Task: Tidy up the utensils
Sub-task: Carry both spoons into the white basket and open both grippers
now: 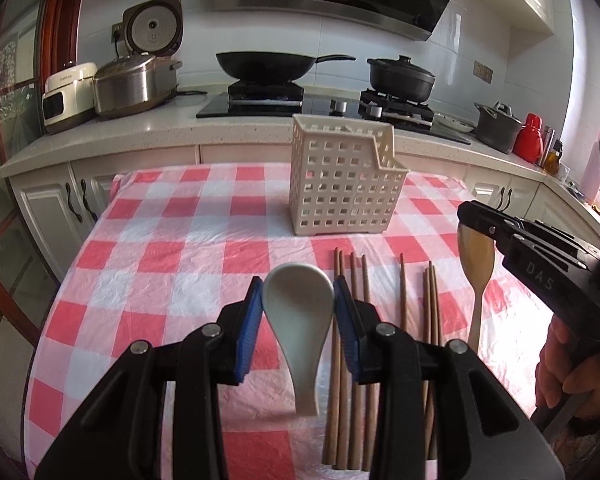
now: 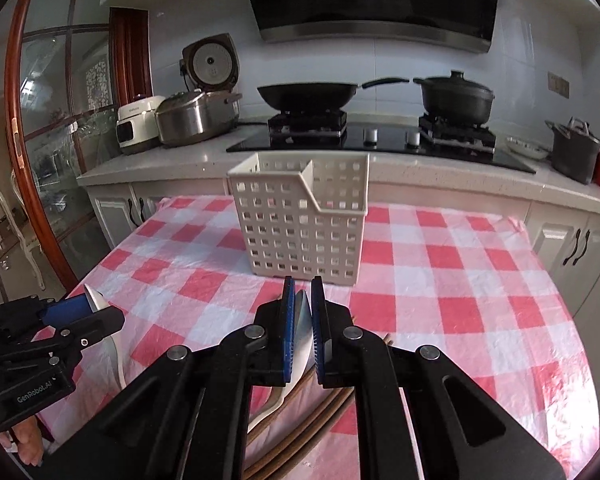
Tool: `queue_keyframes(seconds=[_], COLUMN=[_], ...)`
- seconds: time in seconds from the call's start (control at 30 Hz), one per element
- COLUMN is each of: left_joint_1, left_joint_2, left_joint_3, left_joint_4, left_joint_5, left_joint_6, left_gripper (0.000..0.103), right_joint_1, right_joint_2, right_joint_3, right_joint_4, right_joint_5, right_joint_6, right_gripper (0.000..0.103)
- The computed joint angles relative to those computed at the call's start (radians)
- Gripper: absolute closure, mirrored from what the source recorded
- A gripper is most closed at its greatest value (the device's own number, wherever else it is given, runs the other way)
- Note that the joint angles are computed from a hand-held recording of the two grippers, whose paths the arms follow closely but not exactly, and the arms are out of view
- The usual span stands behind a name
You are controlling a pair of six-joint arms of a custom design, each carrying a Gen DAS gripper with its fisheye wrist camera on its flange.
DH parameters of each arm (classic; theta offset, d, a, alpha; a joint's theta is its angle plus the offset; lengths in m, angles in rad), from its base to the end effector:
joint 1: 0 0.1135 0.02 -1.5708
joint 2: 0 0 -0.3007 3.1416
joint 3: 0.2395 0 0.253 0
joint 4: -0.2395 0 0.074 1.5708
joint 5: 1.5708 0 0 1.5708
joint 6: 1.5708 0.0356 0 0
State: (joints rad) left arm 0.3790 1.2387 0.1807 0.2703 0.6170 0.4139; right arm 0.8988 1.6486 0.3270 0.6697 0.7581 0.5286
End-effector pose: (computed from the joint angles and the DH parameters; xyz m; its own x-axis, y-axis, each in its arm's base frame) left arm 0.1633 0.0428 0.1400 -0.5717 0.1254 -0.8108 0.3357 0.9375 -0.0917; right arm 0.1695 0.1738 0.1293 -0.4411 0.0337 -0.8968 -0.0064 0.9992 0.0407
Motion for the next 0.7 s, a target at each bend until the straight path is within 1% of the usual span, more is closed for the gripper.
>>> queue_keyframes(seconds=[0.2,0.33,0.4,0.47,0.53,0.7], left_joint_1=[-0.013,-0.035,-0.054,-0.07,-0.092,-0.152], left_joint_2=[-0.132,-0.177,-0.182,-0.164,-0.139,-0.133], left_joint_3=[-0.003,0.003,0.027,0.079,0.14,0.229], left_joint_4=[-0.09,-0.129,-0.155,-0.204,-0.243,-0.246], left_joint_5=[0.007,0.0,-0.005,0.005,0.003,-0.049], left_joint_6=[-0.003,0.004,0.003,-0.003,-0.022,-0.081], left_gripper=[0.069,0.069,0.069,0.069,0.069,0.069], right_joint_1=[0.023,0.043,0.039,0.004,-0.053,-0.169], right_joint_2=[-0.044,-0.036,-0.018,-0.012,-0.021,-0.039], right_joint_3=[-0.035,-0.061,-0.065,-0.066,-0.055,-0.029], right_joint_4=[0.021,0.094,0.159,0.221,0.246,0.283], right_joint_5=[0.064,0.121,0.147,0.147,0.119,0.063], right_joint_6=[-0.014,-0.05,-0.106,-0.169,-0.21,-0.279], right_gripper=[0.094,0.094,0.094,0.094,0.094,0.094])
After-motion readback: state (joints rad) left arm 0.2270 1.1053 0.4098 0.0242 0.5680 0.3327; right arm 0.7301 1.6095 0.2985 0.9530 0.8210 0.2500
